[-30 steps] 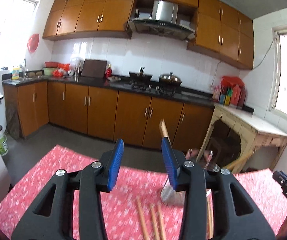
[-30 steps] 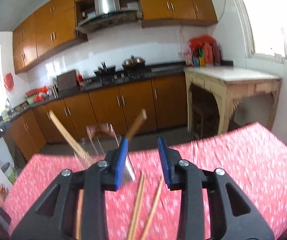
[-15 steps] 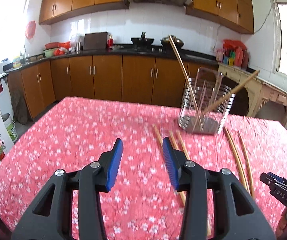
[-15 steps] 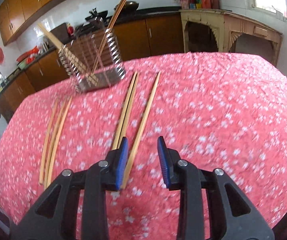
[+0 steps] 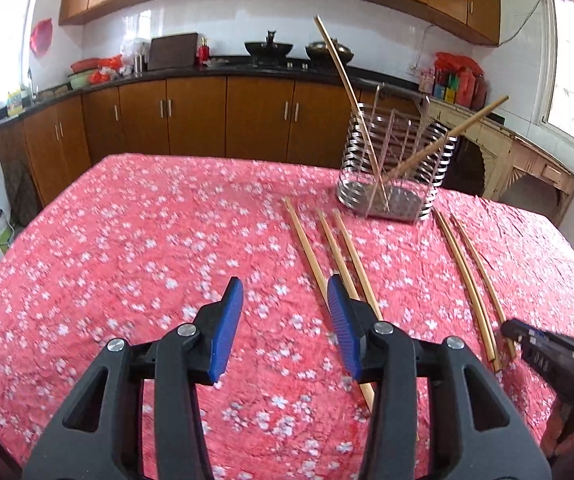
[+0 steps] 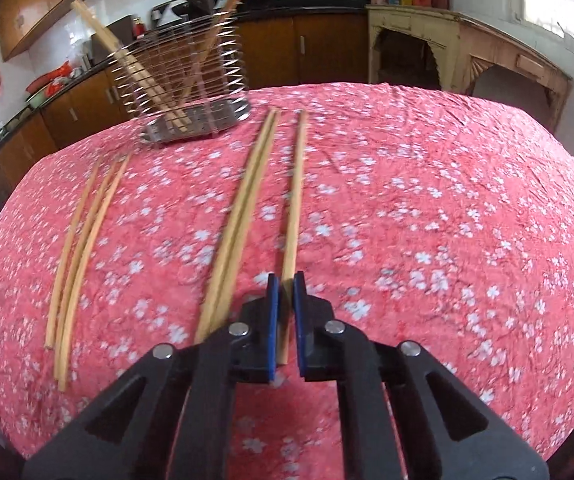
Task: Organize utensils
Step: 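Lower the right gripper onto a loose chopstick and close it while the left gripper approaches another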
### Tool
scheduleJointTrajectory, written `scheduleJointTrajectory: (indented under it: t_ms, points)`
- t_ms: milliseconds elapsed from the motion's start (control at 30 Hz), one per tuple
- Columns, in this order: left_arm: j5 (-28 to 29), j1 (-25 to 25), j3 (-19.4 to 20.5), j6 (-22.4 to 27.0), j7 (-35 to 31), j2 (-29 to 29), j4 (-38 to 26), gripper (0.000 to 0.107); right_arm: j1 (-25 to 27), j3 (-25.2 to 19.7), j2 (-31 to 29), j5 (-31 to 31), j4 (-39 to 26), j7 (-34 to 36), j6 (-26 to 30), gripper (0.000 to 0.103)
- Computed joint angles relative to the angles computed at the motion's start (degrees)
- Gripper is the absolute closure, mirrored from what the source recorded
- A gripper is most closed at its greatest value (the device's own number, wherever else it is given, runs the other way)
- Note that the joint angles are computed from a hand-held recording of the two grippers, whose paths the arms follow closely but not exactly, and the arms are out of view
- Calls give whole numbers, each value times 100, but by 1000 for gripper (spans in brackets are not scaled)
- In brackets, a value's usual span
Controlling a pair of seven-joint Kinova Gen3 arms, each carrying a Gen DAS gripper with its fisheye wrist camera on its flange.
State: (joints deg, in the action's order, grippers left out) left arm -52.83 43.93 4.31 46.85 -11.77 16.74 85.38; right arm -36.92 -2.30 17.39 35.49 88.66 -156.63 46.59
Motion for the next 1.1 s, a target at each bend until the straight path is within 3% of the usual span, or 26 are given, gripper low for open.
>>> scheduleJointTrajectory:
  t_ms: [367, 667, 833, 900, 1100]
  points:
    - [885, -181, 128, -247, -842, 115, -92, 63, 739, 416, 290, -389, -573, -38, 519, 95]
    - [1497, -91, 32, 87, -1467, 413, -522, 67, 810, 416, 217, -217, -401, -171, 459, 95]
    - [1794, -83, 14, 371, -1852, 642, -862, 79, 789, 402, 262, -173, -424, -215, 443, 95]
    - [1801, -5, -54, 529, -1957, 730, -997, 95, 797, 397, 249, -169, -406, -211, 426, 95]
    - [2398, -445, -52, 866, -2840, 983, -1610, 101, 873, 372, 229, -238, -393, -105, 357, 95]
